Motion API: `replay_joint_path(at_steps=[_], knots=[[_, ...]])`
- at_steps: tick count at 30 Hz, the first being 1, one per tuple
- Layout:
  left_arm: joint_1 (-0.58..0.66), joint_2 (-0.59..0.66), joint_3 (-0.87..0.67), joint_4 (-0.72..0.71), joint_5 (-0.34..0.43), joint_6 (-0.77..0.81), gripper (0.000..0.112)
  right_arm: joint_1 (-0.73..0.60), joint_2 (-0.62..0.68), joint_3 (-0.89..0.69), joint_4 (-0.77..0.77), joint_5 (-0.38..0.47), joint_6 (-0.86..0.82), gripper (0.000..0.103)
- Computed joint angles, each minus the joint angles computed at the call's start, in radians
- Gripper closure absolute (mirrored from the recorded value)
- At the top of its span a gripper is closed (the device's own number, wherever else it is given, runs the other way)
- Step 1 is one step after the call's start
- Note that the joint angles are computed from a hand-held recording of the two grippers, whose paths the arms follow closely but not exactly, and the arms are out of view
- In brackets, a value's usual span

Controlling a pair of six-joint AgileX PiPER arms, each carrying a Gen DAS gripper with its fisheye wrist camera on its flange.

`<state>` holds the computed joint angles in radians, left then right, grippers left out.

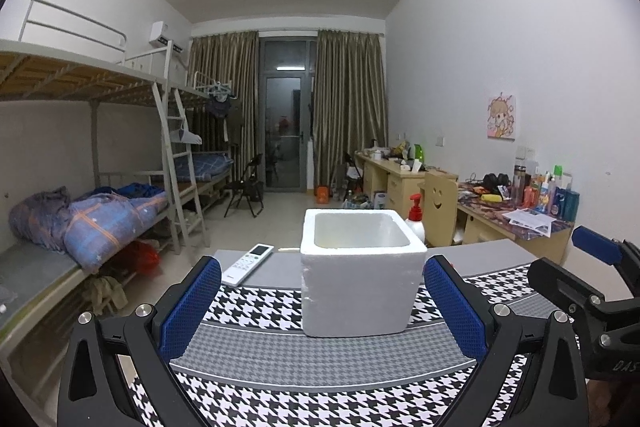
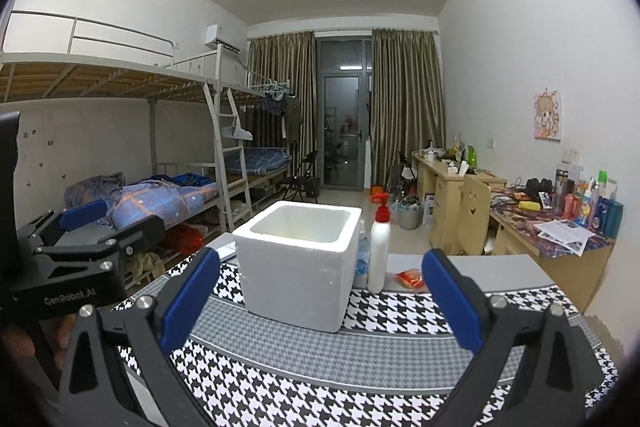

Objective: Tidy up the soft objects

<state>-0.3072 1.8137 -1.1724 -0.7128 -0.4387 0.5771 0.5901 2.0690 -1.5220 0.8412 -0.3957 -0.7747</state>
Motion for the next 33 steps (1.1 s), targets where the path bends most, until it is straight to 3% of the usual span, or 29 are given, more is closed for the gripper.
replay_joint_path(at_steps=[13,26,33], knots=[[-0.041,0.002,0.084,-0.009,-0.116,0.004,0.01,0.017,-0.002,0.098,-0.081,-0.099,0.099,0.001],[-0.029,0.017,0.139,0.105,-0.127,-0.128,0.01,0.027,-0.016,0.223,-0.179,-0.236,0.242,0.001],[-0.039,0.02,0.168,0.121,-0.165,-0.155,0.01,0.031,-0.004,0.232,-0.155,-0.262,0.241,0.001]])
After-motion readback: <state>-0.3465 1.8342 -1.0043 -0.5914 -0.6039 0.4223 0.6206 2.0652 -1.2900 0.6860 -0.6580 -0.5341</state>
